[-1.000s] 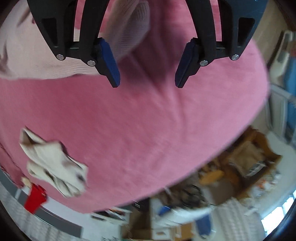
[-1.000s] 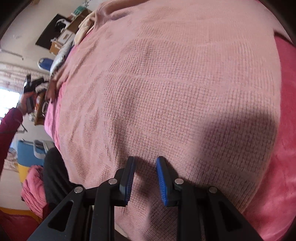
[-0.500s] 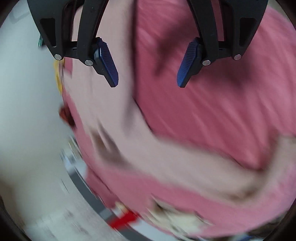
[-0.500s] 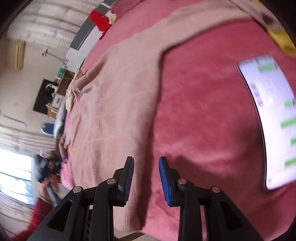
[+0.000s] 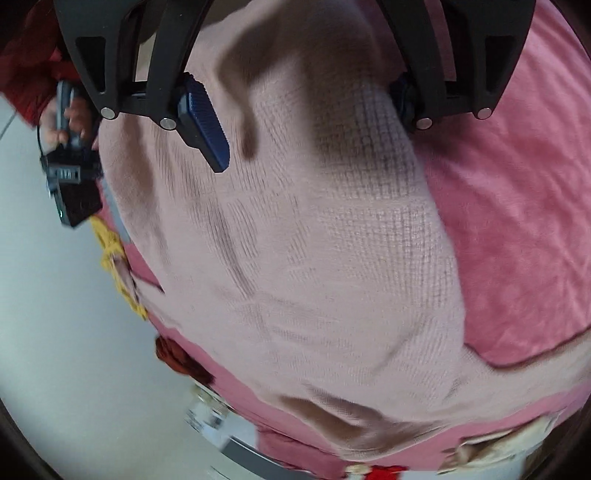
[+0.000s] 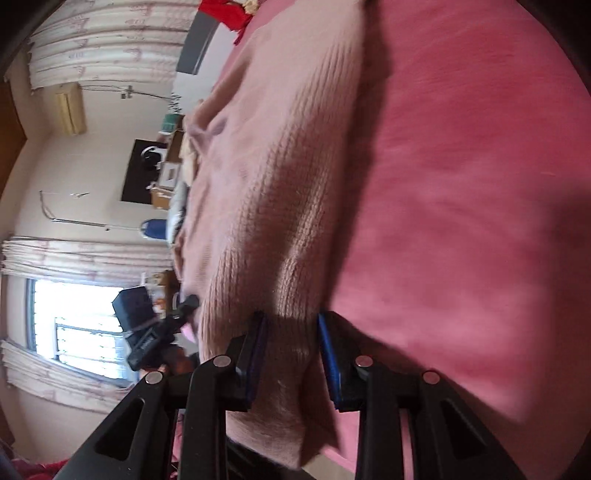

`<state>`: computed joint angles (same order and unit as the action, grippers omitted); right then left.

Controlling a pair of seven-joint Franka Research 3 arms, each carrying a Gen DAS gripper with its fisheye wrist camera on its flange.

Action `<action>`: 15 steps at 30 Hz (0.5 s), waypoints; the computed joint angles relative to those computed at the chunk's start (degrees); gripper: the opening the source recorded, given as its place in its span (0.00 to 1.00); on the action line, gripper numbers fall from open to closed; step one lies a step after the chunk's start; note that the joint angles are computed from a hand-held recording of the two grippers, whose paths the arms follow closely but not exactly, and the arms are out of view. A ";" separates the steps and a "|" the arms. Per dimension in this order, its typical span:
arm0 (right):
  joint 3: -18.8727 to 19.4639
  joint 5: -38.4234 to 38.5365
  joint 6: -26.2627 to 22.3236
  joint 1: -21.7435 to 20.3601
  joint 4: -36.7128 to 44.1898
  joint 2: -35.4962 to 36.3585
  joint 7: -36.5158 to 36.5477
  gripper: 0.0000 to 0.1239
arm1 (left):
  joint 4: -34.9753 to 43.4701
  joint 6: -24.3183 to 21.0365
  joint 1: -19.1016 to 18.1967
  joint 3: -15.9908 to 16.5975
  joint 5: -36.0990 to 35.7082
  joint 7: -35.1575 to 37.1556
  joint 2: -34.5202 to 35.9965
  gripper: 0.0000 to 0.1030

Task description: Fold clothes

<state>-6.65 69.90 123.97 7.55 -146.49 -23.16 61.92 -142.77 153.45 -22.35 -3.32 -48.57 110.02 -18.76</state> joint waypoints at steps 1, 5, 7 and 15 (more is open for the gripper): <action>0.58 0.81 0.52 0.65 0.62 0.80 -0.24 0.26 | -0.02 0.97 0.35 -0.56 0.29 -1.63 0.31 0.76; 2.03 0.80 0.39 2.27 2.51 3.19 1.40 0.18 | -0.73 4.40 3.05 -4.69 11.19 -11.98 0.93 0.77; 2.71 -1.12 1.25 2.14 2.79 2.92 4.15 0.11 | -0.28 2.98 5.57 -7.55 21.95 -18.17 0.98 0.77; 0.39 -9.37 3.06 -1.55 -3.37 -10.69 11.67 0.07 | 0.78 -1.64 3.02 -4.02 29.53 -22.66 0.33 0.77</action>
<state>-6.26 60.53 127.02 5.99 -149.86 -33.85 73.59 -141.99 151.81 -19.33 -7.35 -19.04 87.37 -18.43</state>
